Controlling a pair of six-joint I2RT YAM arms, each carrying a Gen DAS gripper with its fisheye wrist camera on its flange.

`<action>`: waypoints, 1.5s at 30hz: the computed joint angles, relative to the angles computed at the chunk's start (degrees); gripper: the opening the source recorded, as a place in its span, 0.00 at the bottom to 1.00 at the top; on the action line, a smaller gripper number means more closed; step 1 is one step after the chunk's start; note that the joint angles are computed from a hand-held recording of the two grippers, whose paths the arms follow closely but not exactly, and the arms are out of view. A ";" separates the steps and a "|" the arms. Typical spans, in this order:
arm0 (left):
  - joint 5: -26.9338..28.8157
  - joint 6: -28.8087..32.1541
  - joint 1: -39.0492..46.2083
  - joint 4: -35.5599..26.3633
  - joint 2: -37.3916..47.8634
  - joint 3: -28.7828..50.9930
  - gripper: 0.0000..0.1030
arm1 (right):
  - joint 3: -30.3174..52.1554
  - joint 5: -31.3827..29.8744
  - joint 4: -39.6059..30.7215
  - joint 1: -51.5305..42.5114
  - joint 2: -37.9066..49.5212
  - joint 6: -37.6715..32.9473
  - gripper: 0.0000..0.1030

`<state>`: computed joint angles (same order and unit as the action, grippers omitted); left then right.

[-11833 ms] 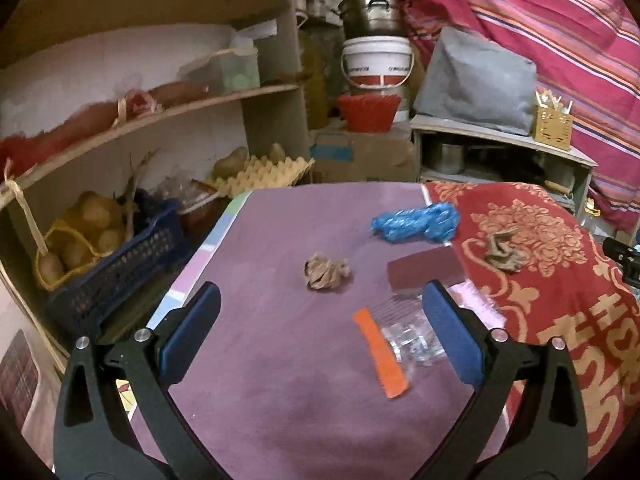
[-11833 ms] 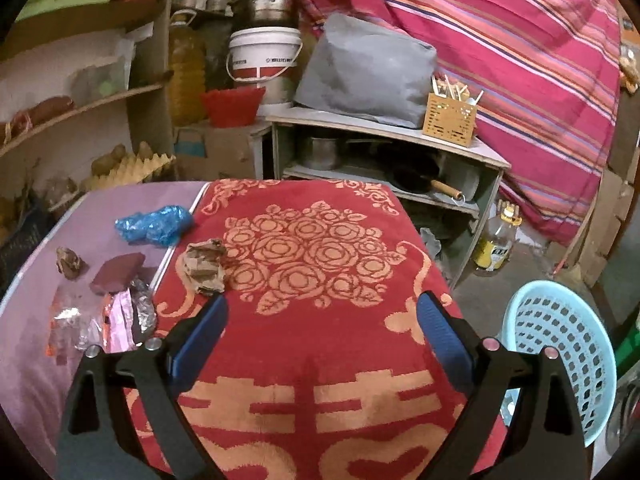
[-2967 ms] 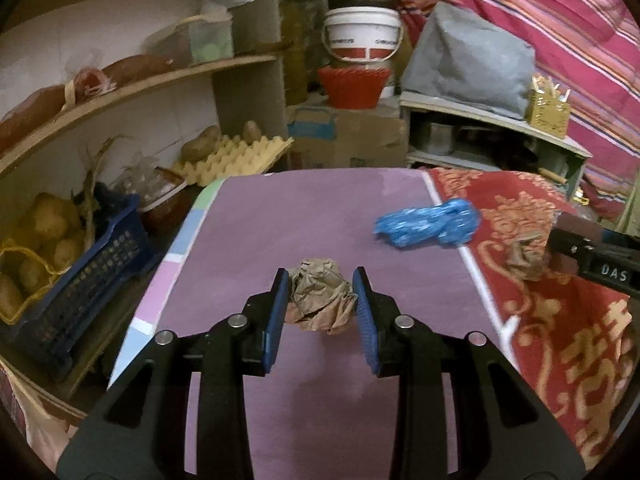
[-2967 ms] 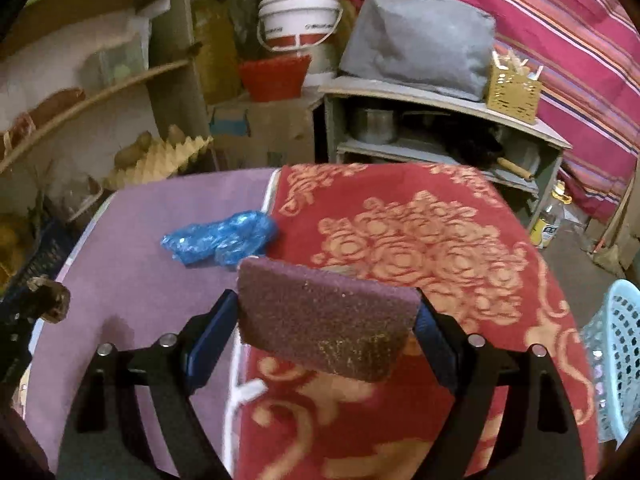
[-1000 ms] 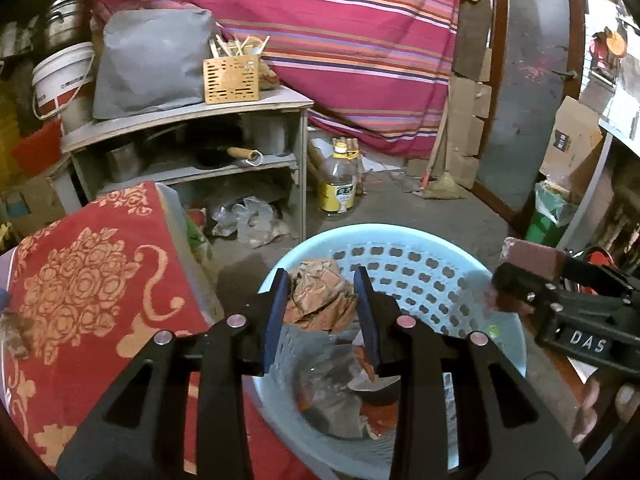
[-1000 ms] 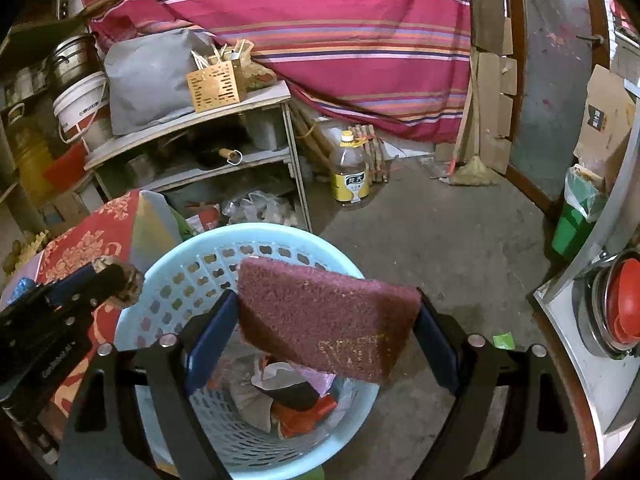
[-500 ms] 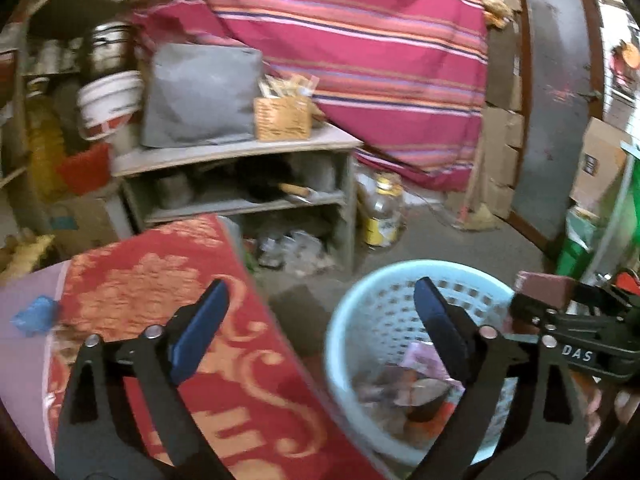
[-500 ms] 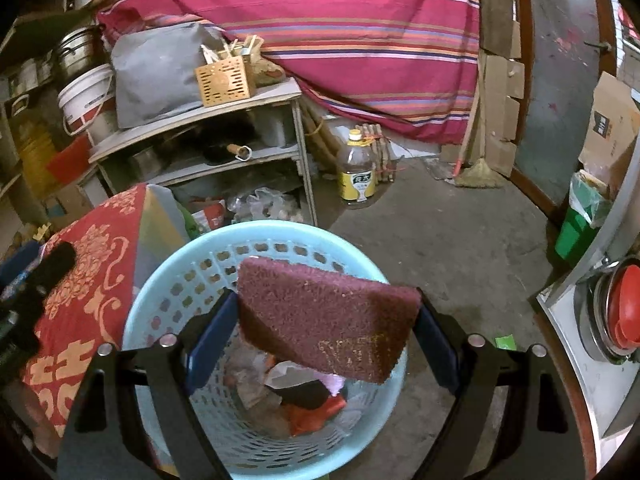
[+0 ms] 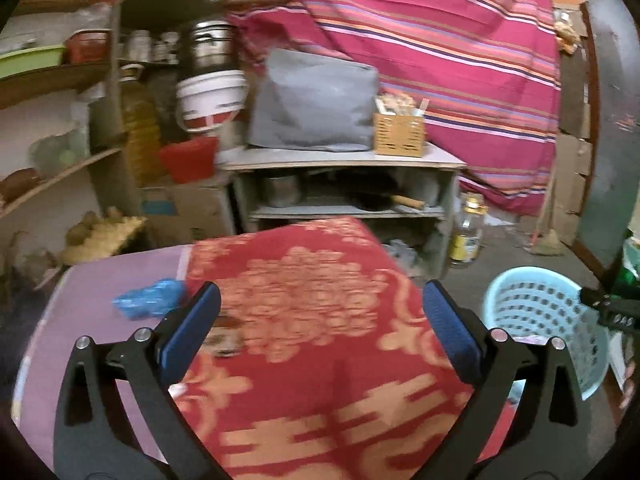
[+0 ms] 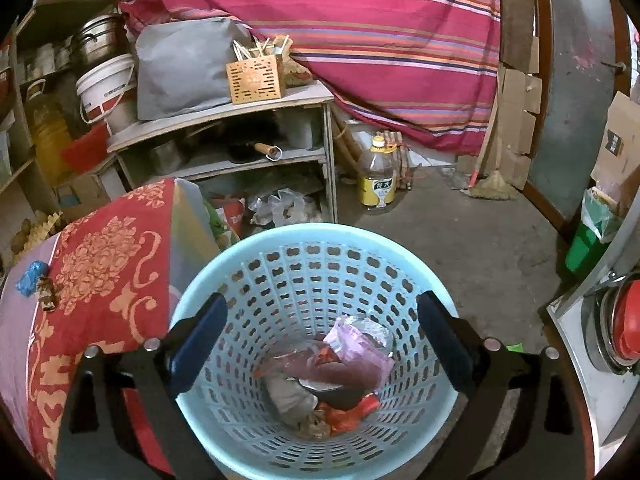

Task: Collect trash
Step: 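Open the left tool to drop the paper while the right tool opens to drop the pad, then move both tools back over the table toward the blue plastic bag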

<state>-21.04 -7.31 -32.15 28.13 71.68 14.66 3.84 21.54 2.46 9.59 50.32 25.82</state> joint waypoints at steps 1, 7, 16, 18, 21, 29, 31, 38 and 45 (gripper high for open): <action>1.72 1.30 3.31 -1.18 -3.01 -1.26 0.95 | 0.19 1.02 -1.24 1.60 -1.07 1.35 0.91; 14.28 8.59 23.95 -7.78 -15.68 -5.53 0.95 | 3.96 9.32 -3.30 15.99 0.92 11.39 0.92; 34.40 19.87 54.86 -5.62 -10.19 -3.91 0.95 | 17.06 18.62 4.16 34.41 25.74 19.33 0.92; 37.08 21.66 59.33 -4.06 -6.67 -2.80 0.95 | 20.49 18.97 5.04 36.39 30.96 19.61 0.92; 40.38 24.13 64.76 -1.67 -1.82 -1.64 0.95 | 26.18 18.90 5.86 38.78 38.52 20.02 0.92; 44.65 28.10 73.75 3.78 12.41 3.83 0.95 | 43.17 16.93 4.82 42.81 56.38 18.40 0.92; 45.02 28.22 74.78 3.64 15.59 5.91 0.95 | 48.44 17.05 2.93 43.89 60.62 17.15 0.92; 45.52 26.42 74.69 0.97 23.14 13.65 0.95 | 61.94 14.85 -1.96 45.07 71.17 12.85 0.92; 42.44 26.24 69.10 -1.10 28.79 21.93 0.95 | 74.45 11.23 -7.62 44.06 80.03 10.29 0.92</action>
